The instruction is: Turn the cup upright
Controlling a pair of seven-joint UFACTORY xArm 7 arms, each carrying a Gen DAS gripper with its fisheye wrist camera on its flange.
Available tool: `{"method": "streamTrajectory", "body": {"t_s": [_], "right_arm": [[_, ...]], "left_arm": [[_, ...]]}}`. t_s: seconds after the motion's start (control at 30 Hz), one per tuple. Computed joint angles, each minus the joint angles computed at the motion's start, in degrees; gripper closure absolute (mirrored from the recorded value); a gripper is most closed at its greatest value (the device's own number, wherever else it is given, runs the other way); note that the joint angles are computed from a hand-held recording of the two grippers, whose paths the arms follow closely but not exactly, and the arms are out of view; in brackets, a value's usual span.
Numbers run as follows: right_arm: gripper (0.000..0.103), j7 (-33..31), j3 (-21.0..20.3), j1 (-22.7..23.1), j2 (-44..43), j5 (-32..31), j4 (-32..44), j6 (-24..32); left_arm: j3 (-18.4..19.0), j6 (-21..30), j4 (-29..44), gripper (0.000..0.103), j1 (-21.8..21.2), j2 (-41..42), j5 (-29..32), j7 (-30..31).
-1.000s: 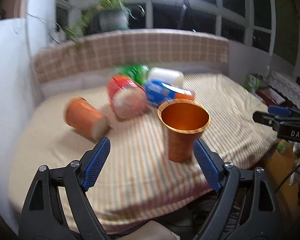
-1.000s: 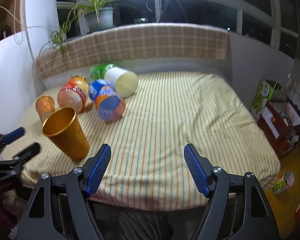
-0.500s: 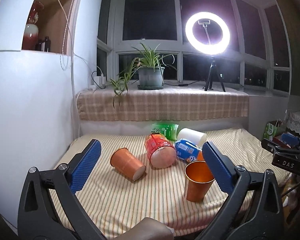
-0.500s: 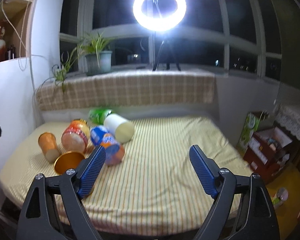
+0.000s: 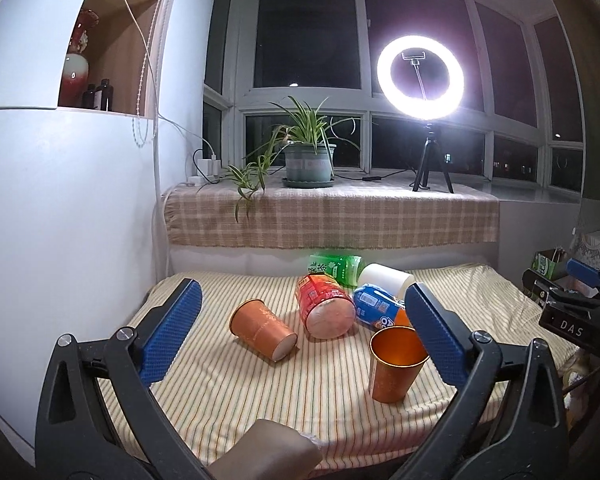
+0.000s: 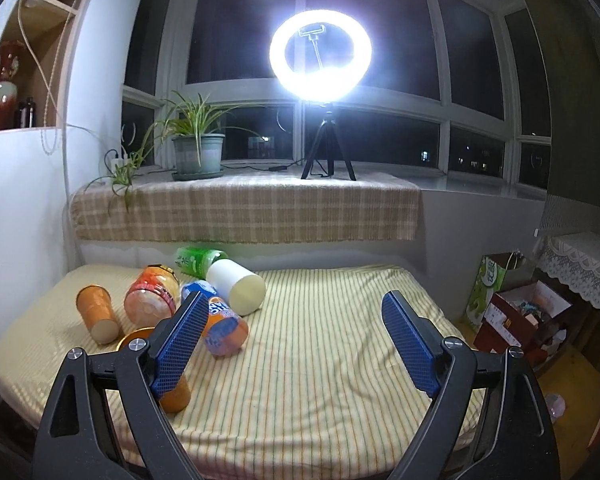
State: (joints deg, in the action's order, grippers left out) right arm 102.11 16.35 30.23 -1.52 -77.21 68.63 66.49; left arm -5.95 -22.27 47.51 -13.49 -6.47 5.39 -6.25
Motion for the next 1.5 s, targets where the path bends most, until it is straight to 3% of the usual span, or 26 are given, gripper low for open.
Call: {"method": "streamTrajectory", "body": {"t_s": [0.53,0.7,1.23,1.5], "right_arm": [[0.015,0.54,0.4,0.3,-0.37,-0.02,-0.26,0.98],[0.015,0.5,0.49,0.28,-0.81,0.52,-0.59,1.09],[0.015,0.62,0.31,-0.99,-1.03,1.4,-1.01,-0.45],[0.015,0.53,0.07,-0.98,-0.53,1.66,-0.79,-0.77]], "left_arm": [[0.15,-0.01,-0.24,0.0,0.09,-0.34,0.63,-0.63],[1.82,1.13,-0.28,0.0,-0.83,-0.92,3.63,-2.99],[1.34,2.77,1.19,0.0,-0.93,0.13,3.13,-2.45],[-0.55,2.84,1.74,0.0,0.18,1.28,-0.32,0.95]]}}
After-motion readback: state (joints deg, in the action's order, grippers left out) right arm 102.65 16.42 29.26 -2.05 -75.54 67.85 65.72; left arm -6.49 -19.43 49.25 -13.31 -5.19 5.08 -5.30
